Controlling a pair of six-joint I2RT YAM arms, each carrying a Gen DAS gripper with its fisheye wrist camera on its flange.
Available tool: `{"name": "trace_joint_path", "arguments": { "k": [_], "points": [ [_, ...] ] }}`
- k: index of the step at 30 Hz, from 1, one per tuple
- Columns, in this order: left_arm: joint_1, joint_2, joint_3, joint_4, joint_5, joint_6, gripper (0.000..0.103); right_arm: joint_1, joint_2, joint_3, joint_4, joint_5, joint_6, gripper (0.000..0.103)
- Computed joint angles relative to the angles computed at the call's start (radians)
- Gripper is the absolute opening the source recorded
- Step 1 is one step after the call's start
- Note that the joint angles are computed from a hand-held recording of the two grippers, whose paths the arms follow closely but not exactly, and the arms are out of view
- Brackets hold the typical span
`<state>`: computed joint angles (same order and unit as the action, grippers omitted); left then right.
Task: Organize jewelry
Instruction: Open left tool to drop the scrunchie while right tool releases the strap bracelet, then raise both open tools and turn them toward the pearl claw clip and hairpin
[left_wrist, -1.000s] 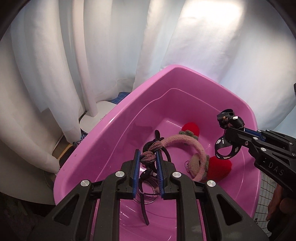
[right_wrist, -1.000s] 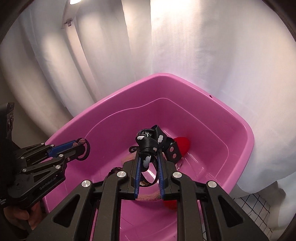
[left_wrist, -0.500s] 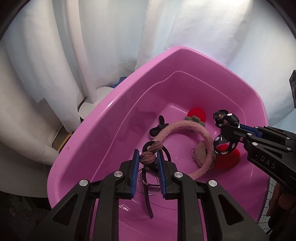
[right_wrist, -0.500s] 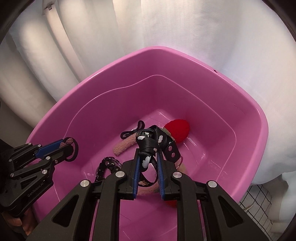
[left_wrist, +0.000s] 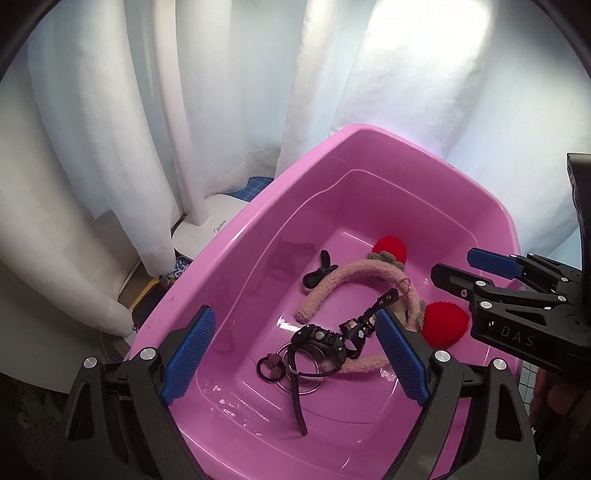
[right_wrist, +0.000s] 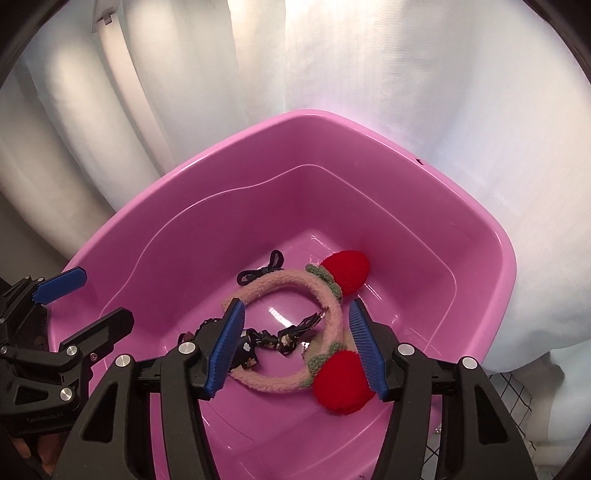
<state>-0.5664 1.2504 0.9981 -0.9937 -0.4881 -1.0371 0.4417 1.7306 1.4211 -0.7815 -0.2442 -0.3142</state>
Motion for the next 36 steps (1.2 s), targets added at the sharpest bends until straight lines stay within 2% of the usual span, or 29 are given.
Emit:
{"name": "trace_joint_path", "arguments": {
  "k": [12,16,19,24,28,31,36],
  "points": [
    [-0.037,-0.024,0.014,-0.047,-0.020,-0.040,0.087,-0.019,-0.084,-0.062,0.001,-0.027,0.003,0.058],
    [-0.077,-0.039,0.019,-0.080,-0.042,-0.072,0.087,-0.046,-0.146,-0.134,0.031,-0.059,0.009,0.059],
    [-0.134,-0.026,0.038,-0.129,-0.095,-0.118,0.088,-0.095,-0.228,-0.226,0.073,-0.102,0.009,0.059],
    [-0.232,-0.028,0.030,-0.124,-0.155,-0.159,0.089,-0.231,-0.405,-0.424,0.150,-0.178,-0.020,0.063],
    [-0.337,0.031,0.065,-0.156,-0.260,-0.208,0.090,-0.392,-0.542,-0.532,0.152,-0.264,-0.064,0.063],
    [-0.395,0.070,0.105,-0.146,-0.309,-0.194,0.090,-0.544,-0.640,-0.574,0.121,-0.352,-0.104,0.063],
    [-0.482,0.140,0.190,-0.060,-0.361,-0.115,0.093,-0.837,-0.725,-0.593,0.035,-0.487,-0.228,0.065]
  ]
}}
